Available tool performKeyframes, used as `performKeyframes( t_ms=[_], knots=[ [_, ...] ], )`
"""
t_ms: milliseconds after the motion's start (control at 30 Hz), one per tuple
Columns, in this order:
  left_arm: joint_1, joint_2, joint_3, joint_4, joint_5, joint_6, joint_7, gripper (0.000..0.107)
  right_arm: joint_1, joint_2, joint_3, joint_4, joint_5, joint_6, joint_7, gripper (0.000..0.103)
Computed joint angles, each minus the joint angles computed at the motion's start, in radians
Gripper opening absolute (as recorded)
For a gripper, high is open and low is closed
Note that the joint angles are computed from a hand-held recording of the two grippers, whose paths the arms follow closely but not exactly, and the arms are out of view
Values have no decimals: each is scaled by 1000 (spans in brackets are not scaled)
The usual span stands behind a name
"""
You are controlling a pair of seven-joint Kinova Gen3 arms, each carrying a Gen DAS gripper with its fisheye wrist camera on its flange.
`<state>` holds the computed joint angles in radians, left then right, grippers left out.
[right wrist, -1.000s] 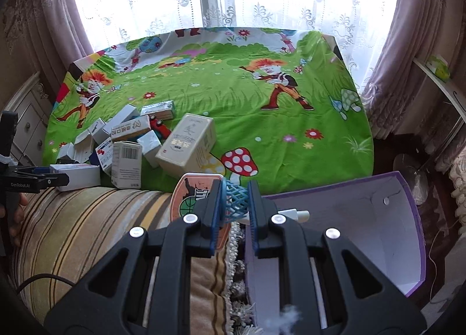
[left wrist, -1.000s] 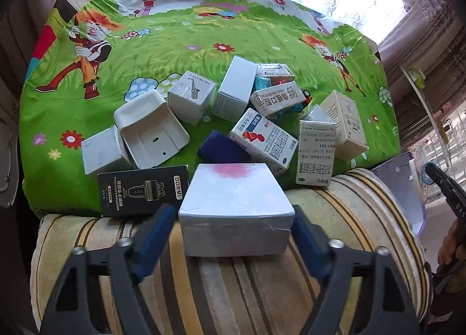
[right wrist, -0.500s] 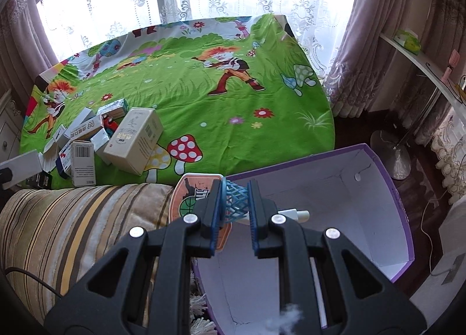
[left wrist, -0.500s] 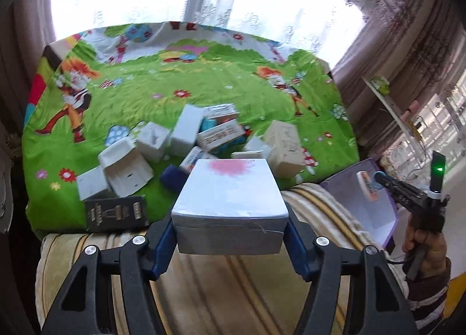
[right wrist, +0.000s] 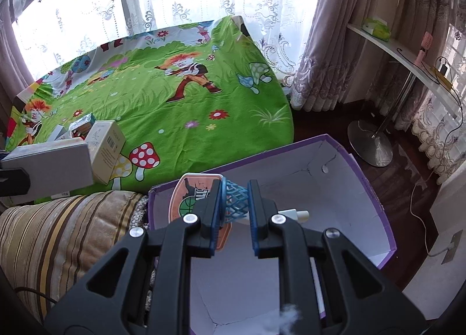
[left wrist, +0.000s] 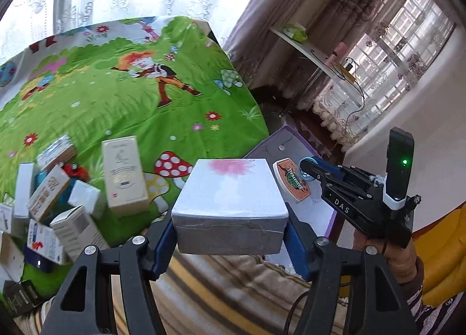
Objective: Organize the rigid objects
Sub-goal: 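Carry both items into the purple-rimmed box and open both tools, then grasp the white DING ZHI DENTAL box with the left tool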
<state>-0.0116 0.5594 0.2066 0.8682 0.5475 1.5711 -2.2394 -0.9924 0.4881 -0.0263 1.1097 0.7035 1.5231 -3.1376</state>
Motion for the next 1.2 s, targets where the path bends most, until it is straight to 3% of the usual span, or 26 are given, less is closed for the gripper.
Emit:
performKeyframes(
  t_ms=[167, 333, 433, 567, 667, 767, 1000, 1200],
  knots=[
    [65, 23, 14, -2, -17, -8, 7, 66, -3, -27, 0, 44, 6, 26, -49, 21],
    [97, 66, 15, -35, -18, 8, 63, 81, 12, -48, -18, 84, 6, 23, -85, 21],
    [97, 73, 11, -40, -31, 16, 79, 82, 18, -60, -28, 106, 9, 5, -103, 21],
    [50, 30, 13, 27, -11, -33, 31, 82, 30, -60, -36, 110, 3, -2, -106, 24],
    [-17, -28, 13, 128, 32, -115, -66, 82, 33, -62, -39, 113, -1, -11, -110, 42],
    [-62, -74, -11, 201, 41, -182, -135, 82, 21, -49, -35, 91, 16, 9, -106, 49],
    [-166, -79, -64, 214, 57, -205, -86, 82, 14, -15, -26, 14, 26, -8, -41, 54],
    [-231, -67, -78, 212, 55, -236, -64, 82, 3, 51, 1, -129, 19, -20, 94, 56]
  ],
)
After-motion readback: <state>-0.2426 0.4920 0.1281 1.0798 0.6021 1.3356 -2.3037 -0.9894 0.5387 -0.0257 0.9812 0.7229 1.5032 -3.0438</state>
